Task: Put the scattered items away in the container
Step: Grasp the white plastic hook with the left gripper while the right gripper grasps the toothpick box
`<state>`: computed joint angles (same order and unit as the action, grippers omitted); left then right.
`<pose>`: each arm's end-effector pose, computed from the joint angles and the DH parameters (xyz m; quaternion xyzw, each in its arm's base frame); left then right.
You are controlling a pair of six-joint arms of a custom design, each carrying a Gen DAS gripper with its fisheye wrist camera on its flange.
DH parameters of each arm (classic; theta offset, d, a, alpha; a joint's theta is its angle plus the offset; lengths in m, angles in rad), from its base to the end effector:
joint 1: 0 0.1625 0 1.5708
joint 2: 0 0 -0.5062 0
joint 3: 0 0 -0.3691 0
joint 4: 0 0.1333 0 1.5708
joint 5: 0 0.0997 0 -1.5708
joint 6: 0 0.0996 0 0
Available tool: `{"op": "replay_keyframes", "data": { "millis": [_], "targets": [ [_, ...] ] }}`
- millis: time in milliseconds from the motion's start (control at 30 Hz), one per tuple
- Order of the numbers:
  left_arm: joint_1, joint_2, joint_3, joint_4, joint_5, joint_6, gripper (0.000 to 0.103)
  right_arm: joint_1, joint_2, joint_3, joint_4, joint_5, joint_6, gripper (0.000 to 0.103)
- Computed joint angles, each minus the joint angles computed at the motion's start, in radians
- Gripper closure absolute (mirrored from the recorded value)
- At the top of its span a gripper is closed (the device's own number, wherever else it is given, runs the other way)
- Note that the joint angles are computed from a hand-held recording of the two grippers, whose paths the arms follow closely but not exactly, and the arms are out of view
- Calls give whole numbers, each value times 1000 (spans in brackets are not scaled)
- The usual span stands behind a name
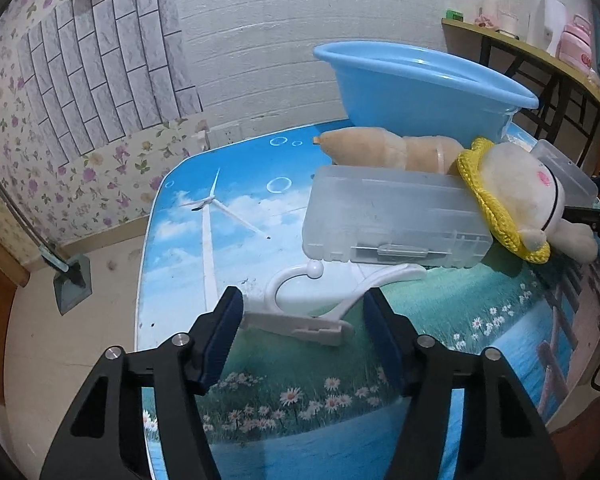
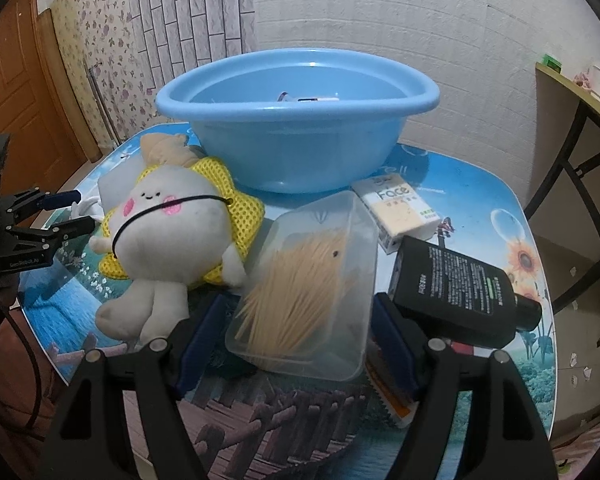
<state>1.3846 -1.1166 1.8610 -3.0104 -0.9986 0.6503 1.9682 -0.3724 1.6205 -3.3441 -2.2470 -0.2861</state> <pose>0.0685 -0.6476 0.3669 0.2785 0.8633 -0.2570 0.3334 0.3417 -0.6307 -0.0206 0.2242 -0.8872 0.2623 0.3062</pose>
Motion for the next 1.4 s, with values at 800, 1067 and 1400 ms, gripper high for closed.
{"op": "replay_keyframes", "data": {
  "millis": [800, 1067, 1400],
  "targets": [
    [15, 3, -65, 165, -66, -21, 38, -20, -47, 54, -32, 70, -27, 52],
    [8, -20, -14, 98, -49, -5, 52, 0, -19, 32, -94, 5, -87, 35],
    [14, -31, -14, 112, -44, -41, 52, -10, -27, 38, -79, 40, -51, 36]
  ]
}}
